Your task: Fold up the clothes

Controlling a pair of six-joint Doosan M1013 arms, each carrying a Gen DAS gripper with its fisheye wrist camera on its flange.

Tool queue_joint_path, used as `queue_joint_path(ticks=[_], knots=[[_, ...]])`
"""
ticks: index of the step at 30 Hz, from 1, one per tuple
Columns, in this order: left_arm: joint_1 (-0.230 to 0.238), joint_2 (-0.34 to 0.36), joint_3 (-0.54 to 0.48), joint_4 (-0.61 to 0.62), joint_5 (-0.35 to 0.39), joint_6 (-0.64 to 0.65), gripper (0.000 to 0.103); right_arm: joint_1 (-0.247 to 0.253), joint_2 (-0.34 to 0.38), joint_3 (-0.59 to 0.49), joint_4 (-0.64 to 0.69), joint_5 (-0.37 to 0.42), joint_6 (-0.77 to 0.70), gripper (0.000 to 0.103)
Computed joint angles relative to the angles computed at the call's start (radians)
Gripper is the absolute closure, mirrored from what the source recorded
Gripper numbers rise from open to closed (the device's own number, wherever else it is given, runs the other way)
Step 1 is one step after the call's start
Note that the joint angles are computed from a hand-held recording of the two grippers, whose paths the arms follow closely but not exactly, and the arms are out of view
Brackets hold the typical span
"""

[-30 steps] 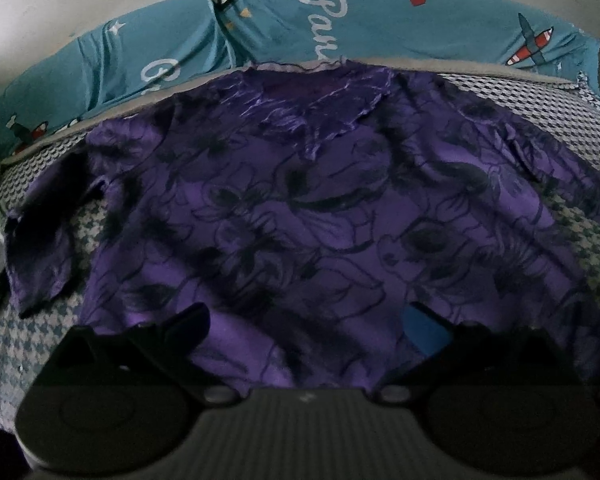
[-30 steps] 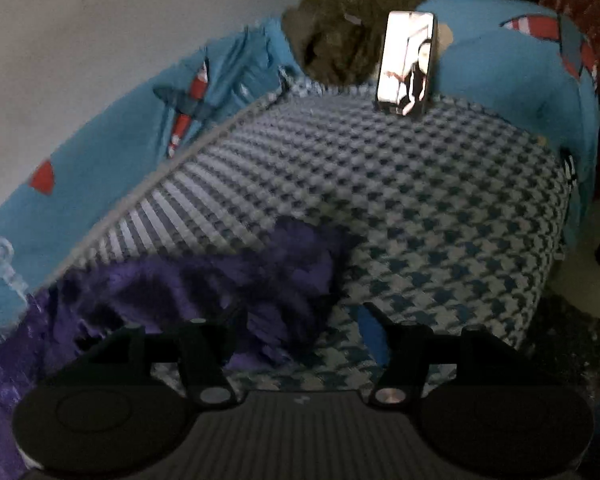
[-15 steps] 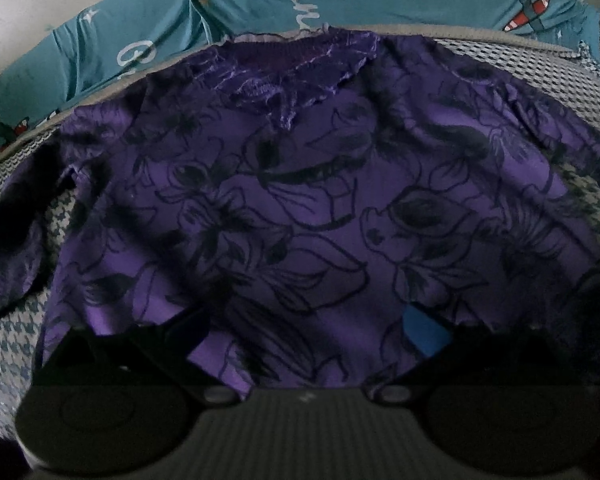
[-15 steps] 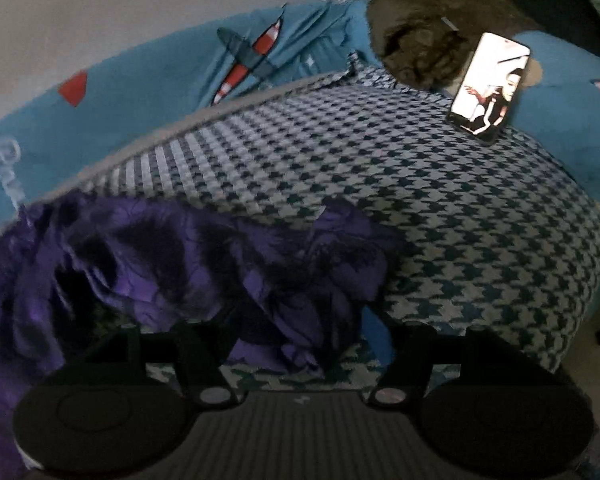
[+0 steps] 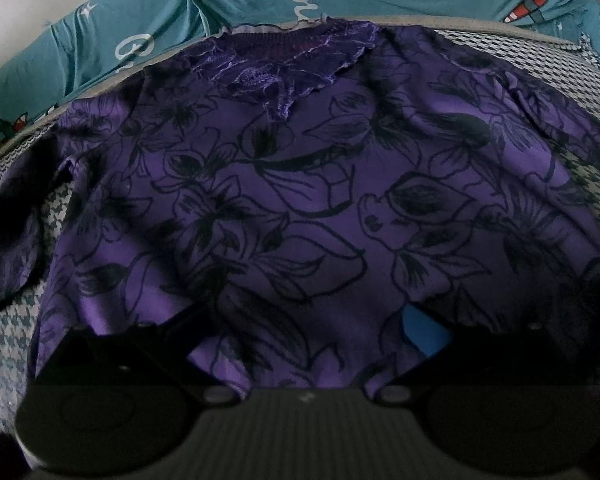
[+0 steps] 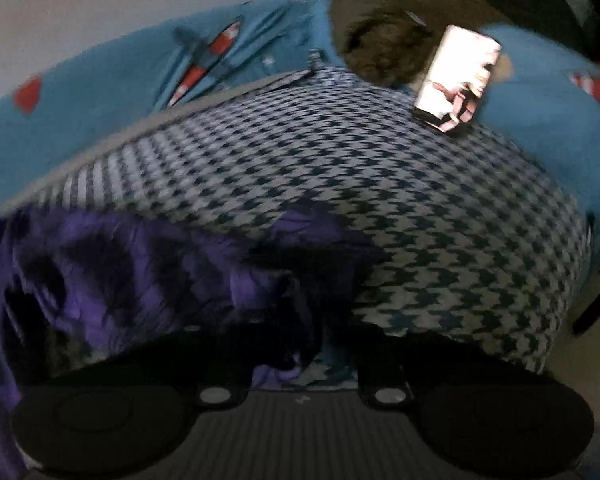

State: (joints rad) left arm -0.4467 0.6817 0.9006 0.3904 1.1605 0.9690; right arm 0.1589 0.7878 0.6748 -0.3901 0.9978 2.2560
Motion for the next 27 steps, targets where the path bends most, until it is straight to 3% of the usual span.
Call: queue_joint_path(ticks=[6,11,16,20,23,25,27], knots=[[0.000,-0.001,-0.002,0.007,0.004,-0.010,0.000,-0.013,-0.082,0.126,-0.081,-0.041,0.316,0.093],[-0.002,-0.002,0.000,0.010,0.008,-0.006,0.000,-0.027,-0.095,0.137,-0.015,0.027,0.385,0.092],[-0.001,-0.008,0.007,0.013,0.000,-0.013,0.000,-0.038,-0.130,0.198,-0.052,-0.016,0.535,0.082],[0.002,-0.014,0.014,0.014,-0.009,-0.021,0.000,-0.049,-0.147,0.228,-0.038,-0.057,0.573,0.081],[0.004,-0.015,0.016,0.017,-0.013,-0.026,0.000,-0.061,-0.164,0.263,-0.032,-0.104,0.607,0.072],[0.005,-0.016,0.017,0.019,-0.013,-0.029,0.000,-0.064,-0.163,0.263,-0.031,-0.099,0.609,0.064],[0.006,-0.015,0.017,0.016,-0.011,-0.030,0.000,-0.066,-0.156,0.252,-0.019,-0.082,0.587,0.063]])
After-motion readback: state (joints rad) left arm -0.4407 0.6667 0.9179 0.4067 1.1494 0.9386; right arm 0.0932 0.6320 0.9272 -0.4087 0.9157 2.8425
